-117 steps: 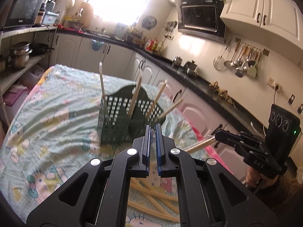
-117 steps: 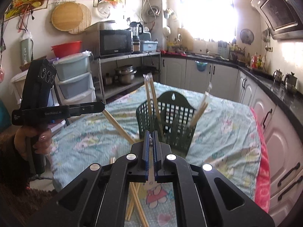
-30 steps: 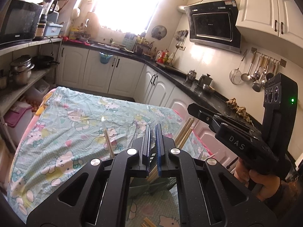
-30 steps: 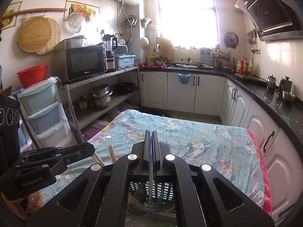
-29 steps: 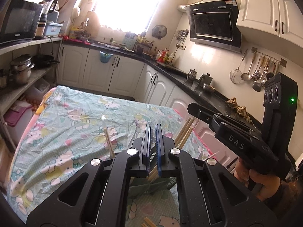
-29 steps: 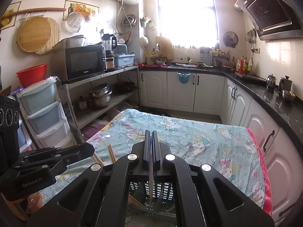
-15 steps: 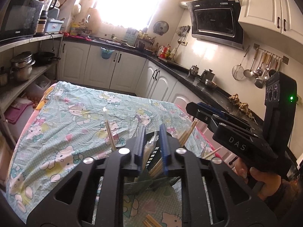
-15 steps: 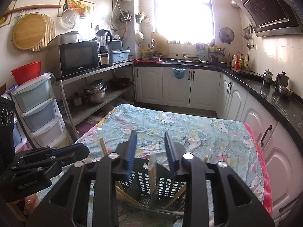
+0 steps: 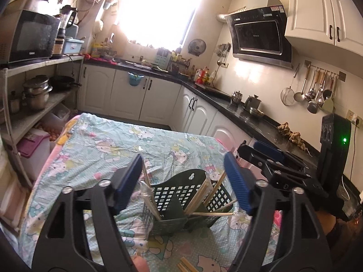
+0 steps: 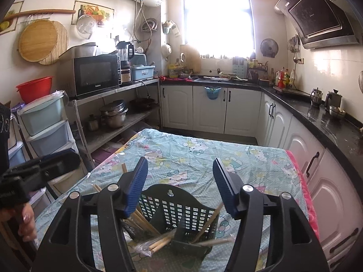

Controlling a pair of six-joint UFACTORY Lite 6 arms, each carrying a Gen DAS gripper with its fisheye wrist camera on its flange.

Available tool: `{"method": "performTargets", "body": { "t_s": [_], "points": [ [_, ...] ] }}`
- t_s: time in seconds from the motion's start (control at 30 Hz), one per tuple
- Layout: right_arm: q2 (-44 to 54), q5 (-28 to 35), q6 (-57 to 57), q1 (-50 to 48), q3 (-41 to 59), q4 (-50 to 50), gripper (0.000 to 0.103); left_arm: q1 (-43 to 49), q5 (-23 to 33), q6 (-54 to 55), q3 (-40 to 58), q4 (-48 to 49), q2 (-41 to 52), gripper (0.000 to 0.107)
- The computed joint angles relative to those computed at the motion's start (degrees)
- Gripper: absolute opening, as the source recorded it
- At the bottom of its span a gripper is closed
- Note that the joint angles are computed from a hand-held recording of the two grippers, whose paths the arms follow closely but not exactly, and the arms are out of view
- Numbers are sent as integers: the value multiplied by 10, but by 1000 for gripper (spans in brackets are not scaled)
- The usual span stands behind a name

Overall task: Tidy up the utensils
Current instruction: 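Withdraw both open tools from the caddy toward the chopstick pile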

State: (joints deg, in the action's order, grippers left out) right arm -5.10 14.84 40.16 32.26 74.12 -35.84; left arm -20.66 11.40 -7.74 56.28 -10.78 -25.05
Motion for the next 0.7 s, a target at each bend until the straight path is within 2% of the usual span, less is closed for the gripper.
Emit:
{"method": "performTargets", "body": {
  "t_s": [0.1, 0.23, 0.3, 0.7],
  "points": [
    [-34, -3, 5, 0, -27, -5, 64, -9, 7, -92, -8, 87, -22, 80],
    [-68, 1, 17, 5, -49, -17, 68, -14, 12, -132, -26, 120, -51, 91],
    [-86, 2, 5, 4, -61, -5, 70, -20, 18, -178, -34, 163, -65, 92],
    [-184, 27, 43, 32, -125, -42, 74, -45, 51, -279, -72, 254, -140, 92]
  ]
}}
